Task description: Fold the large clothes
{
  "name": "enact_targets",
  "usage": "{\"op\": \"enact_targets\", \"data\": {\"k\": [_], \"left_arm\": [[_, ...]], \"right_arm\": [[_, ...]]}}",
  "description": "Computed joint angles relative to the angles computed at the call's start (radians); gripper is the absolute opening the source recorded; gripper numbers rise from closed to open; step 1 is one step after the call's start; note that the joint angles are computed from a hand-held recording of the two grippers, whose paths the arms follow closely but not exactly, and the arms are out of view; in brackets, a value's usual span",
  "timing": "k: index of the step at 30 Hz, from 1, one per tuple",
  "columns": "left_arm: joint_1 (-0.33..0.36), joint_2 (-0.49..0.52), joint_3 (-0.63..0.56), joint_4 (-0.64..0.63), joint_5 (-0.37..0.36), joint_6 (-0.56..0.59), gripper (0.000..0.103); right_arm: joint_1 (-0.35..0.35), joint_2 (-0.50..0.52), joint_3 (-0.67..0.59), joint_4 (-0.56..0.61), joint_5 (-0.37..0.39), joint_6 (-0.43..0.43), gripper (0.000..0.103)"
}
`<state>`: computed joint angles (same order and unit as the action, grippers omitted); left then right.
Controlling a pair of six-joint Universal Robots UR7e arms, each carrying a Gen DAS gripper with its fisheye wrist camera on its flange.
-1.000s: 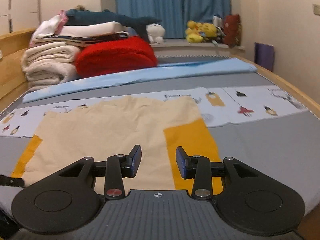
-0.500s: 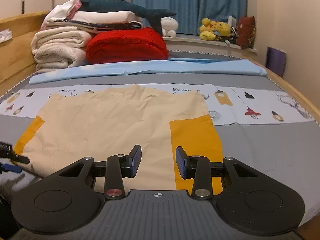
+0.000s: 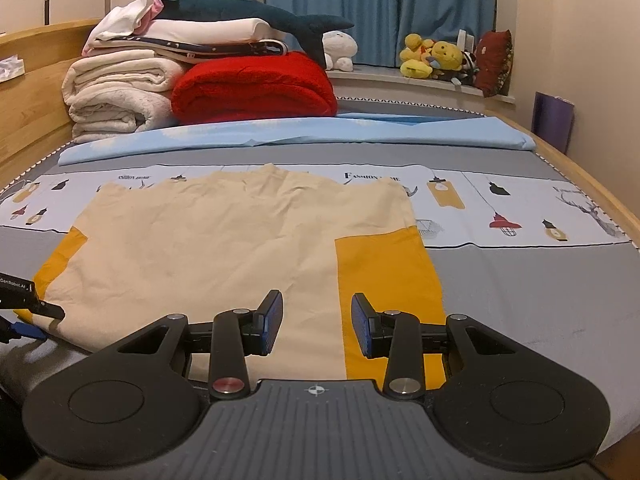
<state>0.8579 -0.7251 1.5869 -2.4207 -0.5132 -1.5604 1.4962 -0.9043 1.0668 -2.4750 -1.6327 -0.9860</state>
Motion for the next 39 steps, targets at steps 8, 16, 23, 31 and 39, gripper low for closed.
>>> {"op": "enact_targets", "data": {"k": [8,16,23,31,39], "left_arm": [[0.008,0.012,0.013,-0.028,0.106,-0.135,0.065],[-0.004,0.023,-0.01,-0.037,0.182,-0.091,0.012],[-0.077,-0.061,-0.017,0.086,0.219,0.014,0.004],[-0.114,-0.203,0.057,0.298,0.176,-0.018,0.005],[-0.012,-0.257,0.133,0.199,-0.055,-0.212,0.05]], "right_arm": [[-0.002,-0.003,0.005,-0.001,-0.003,-0.004,0.039],[0.0,-0.009,0.02,0.007,0.023,-0.007,0.04],[0.036,0.0,0.062,0.018,0.039,-0.004,0.04],[0.091,0.013,0.11,0.136,0.067,-0.014,0.04],[0.156,0.159,0.087,0.193,-0.297,0.016,0.038]]}}
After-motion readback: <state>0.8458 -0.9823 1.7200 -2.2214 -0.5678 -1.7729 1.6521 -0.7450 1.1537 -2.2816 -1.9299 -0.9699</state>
